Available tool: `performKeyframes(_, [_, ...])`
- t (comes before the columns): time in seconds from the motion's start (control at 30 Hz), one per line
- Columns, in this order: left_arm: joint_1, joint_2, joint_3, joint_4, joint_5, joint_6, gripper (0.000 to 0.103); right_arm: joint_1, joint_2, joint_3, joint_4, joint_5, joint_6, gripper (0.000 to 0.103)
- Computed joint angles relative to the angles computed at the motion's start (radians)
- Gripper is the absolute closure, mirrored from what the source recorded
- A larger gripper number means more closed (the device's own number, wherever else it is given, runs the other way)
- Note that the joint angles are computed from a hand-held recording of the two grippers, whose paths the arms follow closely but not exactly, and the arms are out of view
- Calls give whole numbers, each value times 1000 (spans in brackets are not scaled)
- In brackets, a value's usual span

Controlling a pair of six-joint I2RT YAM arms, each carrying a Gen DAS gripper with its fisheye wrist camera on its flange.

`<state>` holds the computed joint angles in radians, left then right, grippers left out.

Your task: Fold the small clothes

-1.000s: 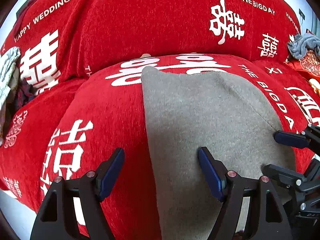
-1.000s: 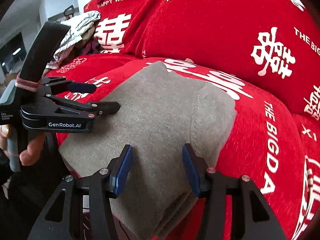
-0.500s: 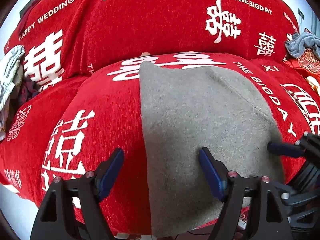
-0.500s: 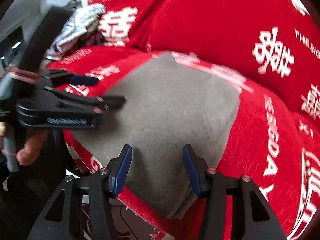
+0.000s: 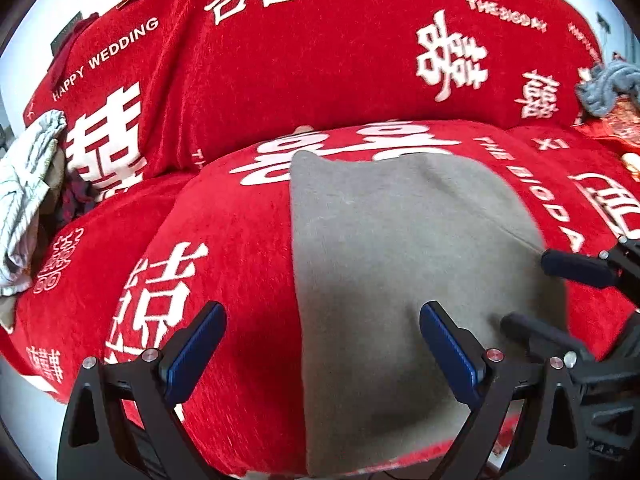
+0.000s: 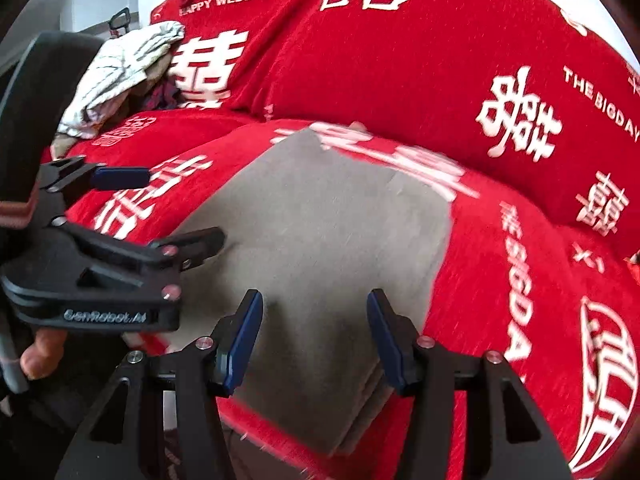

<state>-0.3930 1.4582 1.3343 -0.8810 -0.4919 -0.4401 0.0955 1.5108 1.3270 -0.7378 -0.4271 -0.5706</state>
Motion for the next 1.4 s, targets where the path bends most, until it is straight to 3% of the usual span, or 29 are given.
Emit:
performKeyframes(0.1, [45,77,36,-11,29,9,5,20,127,115,-60,9,45,45])
performKeyframes(0.23, [65,72,13,23,61,1,1,24,159,141,-67,2,71,42])
performKeyframes(0.73, [-26,-50,-19,21,18,-75,1,7,-22,52,-109,91,122,40])
performKeyframes(0.83, [-55,-95,-56,43,-46,-128,1,21,-56,20,-85,133,132,39])
performKeyframes(1.4, [-101,-132,-74,2,-93,-197,1,77,-82,-30,-59,232,156,38])
